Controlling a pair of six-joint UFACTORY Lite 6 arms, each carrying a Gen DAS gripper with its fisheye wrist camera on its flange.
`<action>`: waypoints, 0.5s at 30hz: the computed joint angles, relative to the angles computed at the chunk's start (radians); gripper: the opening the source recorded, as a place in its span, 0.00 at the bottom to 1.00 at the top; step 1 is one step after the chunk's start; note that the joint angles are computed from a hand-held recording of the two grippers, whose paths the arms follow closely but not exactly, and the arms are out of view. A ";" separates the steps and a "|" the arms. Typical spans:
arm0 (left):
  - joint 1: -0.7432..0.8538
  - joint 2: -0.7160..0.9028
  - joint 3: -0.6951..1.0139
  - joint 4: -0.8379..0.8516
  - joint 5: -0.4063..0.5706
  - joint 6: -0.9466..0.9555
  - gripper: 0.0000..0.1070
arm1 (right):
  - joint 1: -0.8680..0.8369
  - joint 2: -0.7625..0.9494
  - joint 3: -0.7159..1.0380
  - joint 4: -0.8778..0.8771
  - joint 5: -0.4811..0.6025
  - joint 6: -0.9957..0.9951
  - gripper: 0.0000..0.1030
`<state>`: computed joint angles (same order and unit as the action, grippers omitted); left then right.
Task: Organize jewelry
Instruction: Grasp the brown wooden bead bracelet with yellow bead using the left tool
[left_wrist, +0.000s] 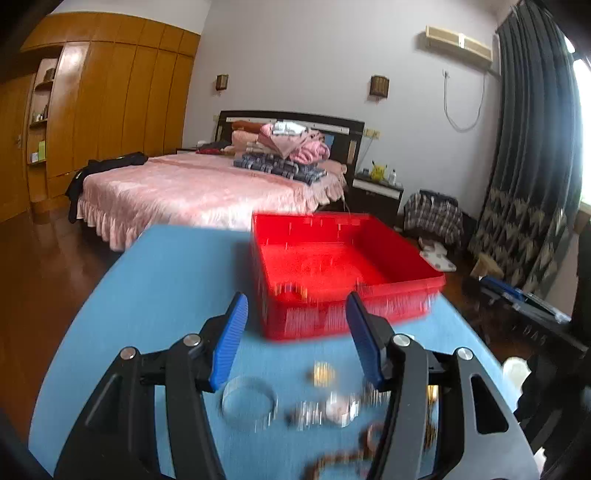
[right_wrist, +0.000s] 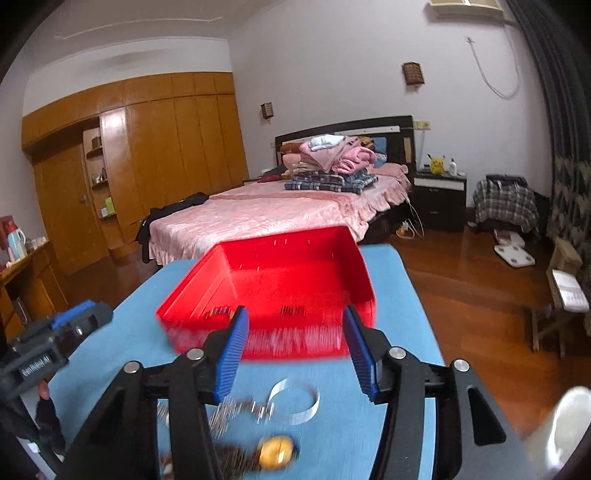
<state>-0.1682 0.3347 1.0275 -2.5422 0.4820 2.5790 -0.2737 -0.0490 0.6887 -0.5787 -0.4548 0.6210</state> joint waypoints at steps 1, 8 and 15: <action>-0.002 -0.025 -0.053 -0.054 0.007 0.063 0.50 | 0.013 -0.043 -0.057 0.057 -0.002 -0.050 0.51; -0.015 -0.119 -0.313 -0.221 0.076 0.226 0.49 | 0.136 -0.229 -0.322 0.414 -0.052 -0.371 0.51; -0.044 -0.106 -0.397 -0.291 0.106 0.284 0.47 | 0.205 -0.266 -0.413 0.489 -0.077 -0.413 0.51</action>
<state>-0.2123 0.2287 0.6301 -2.8334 0.5876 2.8625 -0.0689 -0.3147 0.2757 -0.0899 -0.5321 0.2081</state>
